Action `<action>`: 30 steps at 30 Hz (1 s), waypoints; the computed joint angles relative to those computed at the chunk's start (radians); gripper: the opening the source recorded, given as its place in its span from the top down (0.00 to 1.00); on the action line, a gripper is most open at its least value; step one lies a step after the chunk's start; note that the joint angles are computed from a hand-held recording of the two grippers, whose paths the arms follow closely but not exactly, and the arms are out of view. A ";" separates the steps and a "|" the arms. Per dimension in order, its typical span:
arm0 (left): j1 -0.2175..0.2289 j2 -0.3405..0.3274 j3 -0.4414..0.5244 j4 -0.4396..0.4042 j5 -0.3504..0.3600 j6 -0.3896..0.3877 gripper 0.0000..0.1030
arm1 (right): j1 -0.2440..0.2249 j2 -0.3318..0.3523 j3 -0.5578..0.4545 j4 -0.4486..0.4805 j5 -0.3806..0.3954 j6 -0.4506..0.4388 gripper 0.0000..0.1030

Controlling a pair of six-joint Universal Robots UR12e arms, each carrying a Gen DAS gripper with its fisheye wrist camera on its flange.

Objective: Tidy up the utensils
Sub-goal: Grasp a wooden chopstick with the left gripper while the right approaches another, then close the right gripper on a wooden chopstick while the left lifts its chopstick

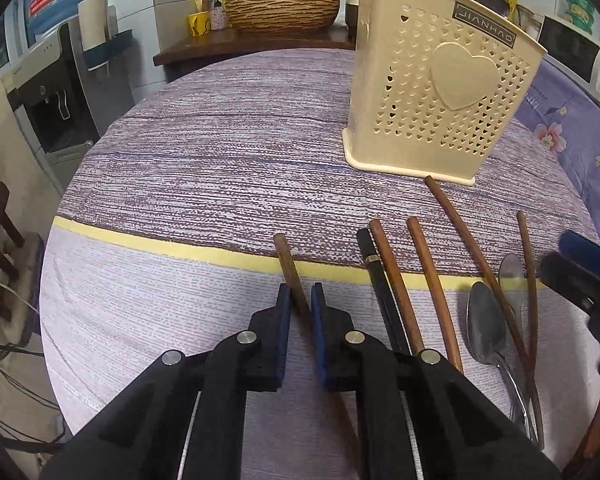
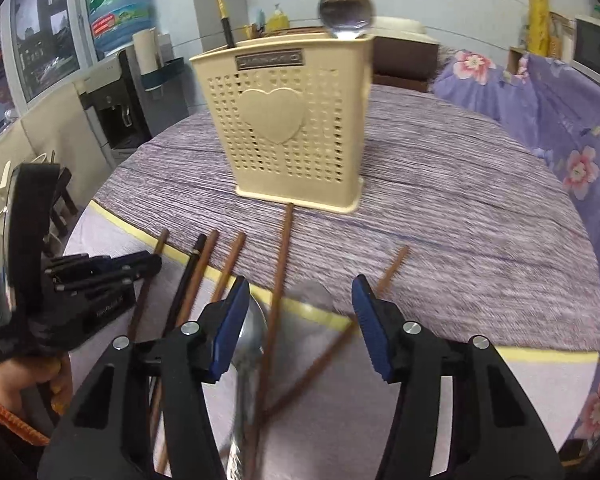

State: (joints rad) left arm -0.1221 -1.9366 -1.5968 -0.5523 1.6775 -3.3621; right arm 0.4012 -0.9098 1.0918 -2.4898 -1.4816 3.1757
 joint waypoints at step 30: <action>0.015 -0.027 0.046 -0.031 -0.049 -0.004 0.90 | 0.024 0.217 -0.370 0.300 -0.031 -0.053 0.92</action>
State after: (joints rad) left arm -0.1067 -1.9634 -1.5508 -0.5829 1.6289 -3.3663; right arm 0.4256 -0.6929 0.7220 -2.1900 -1.5128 3.1231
